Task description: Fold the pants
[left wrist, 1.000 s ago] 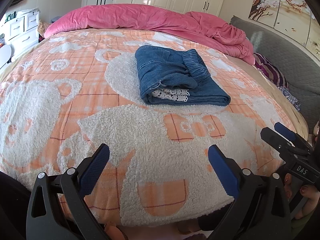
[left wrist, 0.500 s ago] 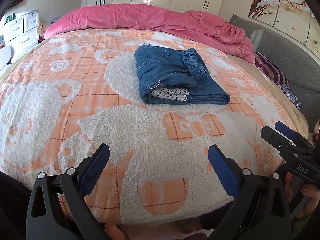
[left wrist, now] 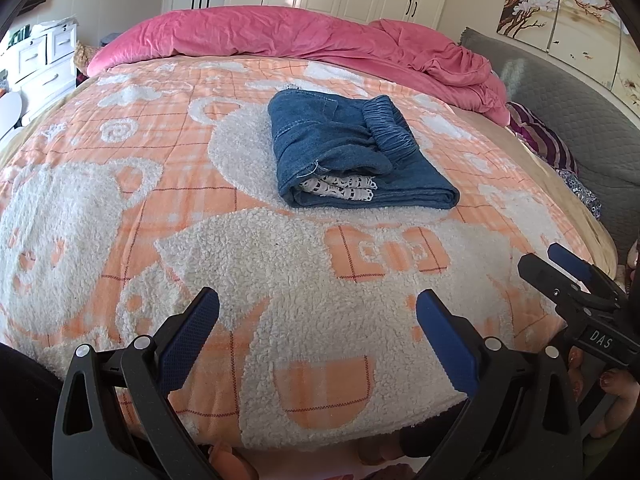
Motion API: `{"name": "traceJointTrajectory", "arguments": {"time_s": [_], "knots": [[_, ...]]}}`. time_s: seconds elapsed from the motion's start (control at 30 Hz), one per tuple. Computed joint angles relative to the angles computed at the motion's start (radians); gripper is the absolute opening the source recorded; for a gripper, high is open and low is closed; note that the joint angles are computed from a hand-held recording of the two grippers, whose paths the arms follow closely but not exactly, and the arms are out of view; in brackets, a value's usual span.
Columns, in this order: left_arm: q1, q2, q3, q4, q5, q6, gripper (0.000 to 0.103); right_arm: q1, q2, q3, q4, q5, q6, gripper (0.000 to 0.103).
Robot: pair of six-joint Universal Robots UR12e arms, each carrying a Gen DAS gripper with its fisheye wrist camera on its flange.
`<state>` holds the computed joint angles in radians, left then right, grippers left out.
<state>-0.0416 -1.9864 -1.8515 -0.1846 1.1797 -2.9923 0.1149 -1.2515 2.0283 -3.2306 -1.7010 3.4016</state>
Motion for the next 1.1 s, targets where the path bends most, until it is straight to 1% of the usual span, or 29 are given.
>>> {"name": "traceJointTrajectory", "arguments": {"time_s": [0.73, 0.87, 1.03, 1.1], "knots": [[-0.004, 0.001, 0.006, -0.016, 0.018, 0.009, 0.098, 0.000, -0.001, -0.003, 0.013, 0.002, 0.001, 0.094], [-0.006, 0.001, 0.006, -0.009, 0.025, 0.015, 0.098, 0.001, -0.002, -0.005, 0.018, 0.001, 0.002, 0.094], [-0.009, 0.001, 0.011, -0.022, 0.040, 0.014, 0.098, 0.001, -0.001, -0.006, 0.019, 0.000, 0.002, 0.094], [-0.012, 0.000, 0.016, -0.030, 0.060, 0.011, 0.098, 0.001, 0.001, -0.007, 0.024, -0.002, 0.003, 0.094]]}}
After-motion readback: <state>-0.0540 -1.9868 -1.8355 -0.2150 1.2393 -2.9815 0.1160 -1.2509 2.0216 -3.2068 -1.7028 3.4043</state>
